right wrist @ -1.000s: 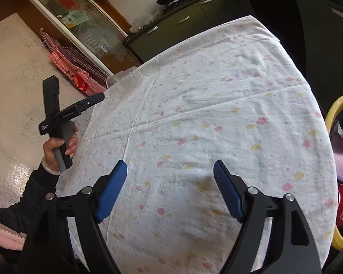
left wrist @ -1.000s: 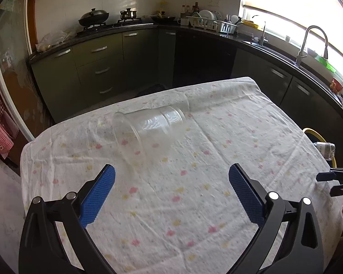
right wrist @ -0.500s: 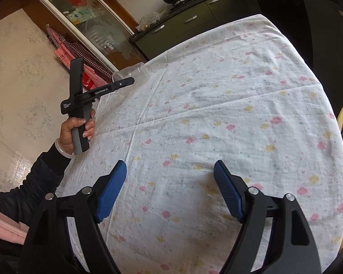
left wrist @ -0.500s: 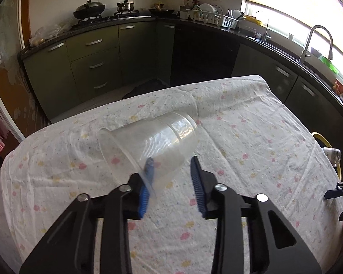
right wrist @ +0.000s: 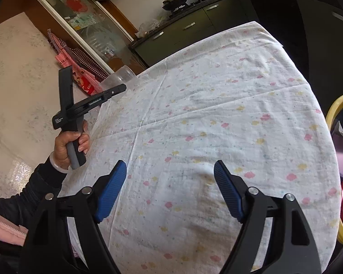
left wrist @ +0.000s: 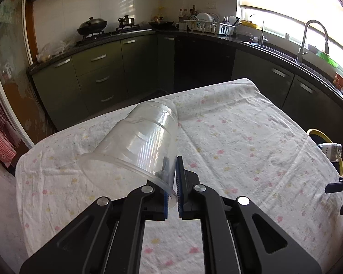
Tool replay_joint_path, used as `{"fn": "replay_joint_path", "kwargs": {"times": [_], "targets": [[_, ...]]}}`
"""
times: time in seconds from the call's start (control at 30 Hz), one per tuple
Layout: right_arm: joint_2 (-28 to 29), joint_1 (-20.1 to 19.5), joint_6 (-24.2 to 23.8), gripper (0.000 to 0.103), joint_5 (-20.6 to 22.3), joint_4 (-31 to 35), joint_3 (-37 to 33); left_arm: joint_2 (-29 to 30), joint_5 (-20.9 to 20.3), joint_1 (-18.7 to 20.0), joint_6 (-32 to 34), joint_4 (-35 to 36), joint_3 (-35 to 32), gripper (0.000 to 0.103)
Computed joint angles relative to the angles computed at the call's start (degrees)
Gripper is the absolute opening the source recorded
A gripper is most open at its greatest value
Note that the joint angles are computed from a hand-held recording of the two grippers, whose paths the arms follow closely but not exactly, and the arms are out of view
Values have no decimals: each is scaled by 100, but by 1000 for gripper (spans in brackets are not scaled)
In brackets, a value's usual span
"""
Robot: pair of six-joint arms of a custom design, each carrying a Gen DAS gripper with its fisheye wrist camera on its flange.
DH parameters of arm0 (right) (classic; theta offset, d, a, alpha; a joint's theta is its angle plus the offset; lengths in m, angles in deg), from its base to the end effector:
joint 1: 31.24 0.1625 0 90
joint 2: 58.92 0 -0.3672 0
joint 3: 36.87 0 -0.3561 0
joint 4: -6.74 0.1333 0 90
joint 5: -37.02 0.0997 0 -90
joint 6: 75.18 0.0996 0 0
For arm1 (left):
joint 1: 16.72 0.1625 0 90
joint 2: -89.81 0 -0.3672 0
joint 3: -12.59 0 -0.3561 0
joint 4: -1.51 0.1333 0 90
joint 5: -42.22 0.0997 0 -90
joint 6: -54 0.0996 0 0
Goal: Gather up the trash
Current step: 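Grasp the clear plastic cup rim with the left gripper, then carry the plastic cup over the bin and open the left gripper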
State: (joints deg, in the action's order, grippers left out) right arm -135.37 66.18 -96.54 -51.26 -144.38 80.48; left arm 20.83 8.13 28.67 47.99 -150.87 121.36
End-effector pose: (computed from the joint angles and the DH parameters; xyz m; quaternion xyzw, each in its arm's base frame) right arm 0.1975 -0.4615 0.2274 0.2472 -0.9528 0.1760 0.0066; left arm -0.2107 -0.5209 0.2641 0.1996 0.8479 -0.3529 0.3416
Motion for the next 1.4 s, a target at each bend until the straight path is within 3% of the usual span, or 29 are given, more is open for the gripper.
{"fn": "replay_joint_path", "kwargs": {"times": [0.17, 0.27, 0.43, 0.63, 0.87, 1.03, 1.2, 1.4], "targets": [[-229, 58, 38, 74, -393, -204, 191, -129, 543, -818, -866, 488, 370, 7], [-457, 98, 6, 74, -774, -344, 342, -48, 582, -1187, -1361, 853, 358, 7], [-1030, 16, -150, 75, -1197, -322, 610, 509, 324, -1520, -1551, 990, -3, 7], [-2001, -288, -477, 75, -1590, -193, 1022, 1598, -395, -1585, -1221, 719, -891, 7], [-3207, -1191, -654, 76, -1183, 43, 1304, 3344, -1468, -1464, -419, 764, -2703, 7], [-3695, -1941, -790, 77, -726, 289, 1352, 4607, -2319, -1211, -428, 1833, -4473, 7], [-3816, -2448, -887, 77, -351, 433, 1331, 5583, -2689, -1054, -1044, 3116, -5940, 7], [-3774, -2703, -925, 77, -95, 465, 1309, 6589, -2667, -1039, -1717, 4115, -7430, 7]]}}
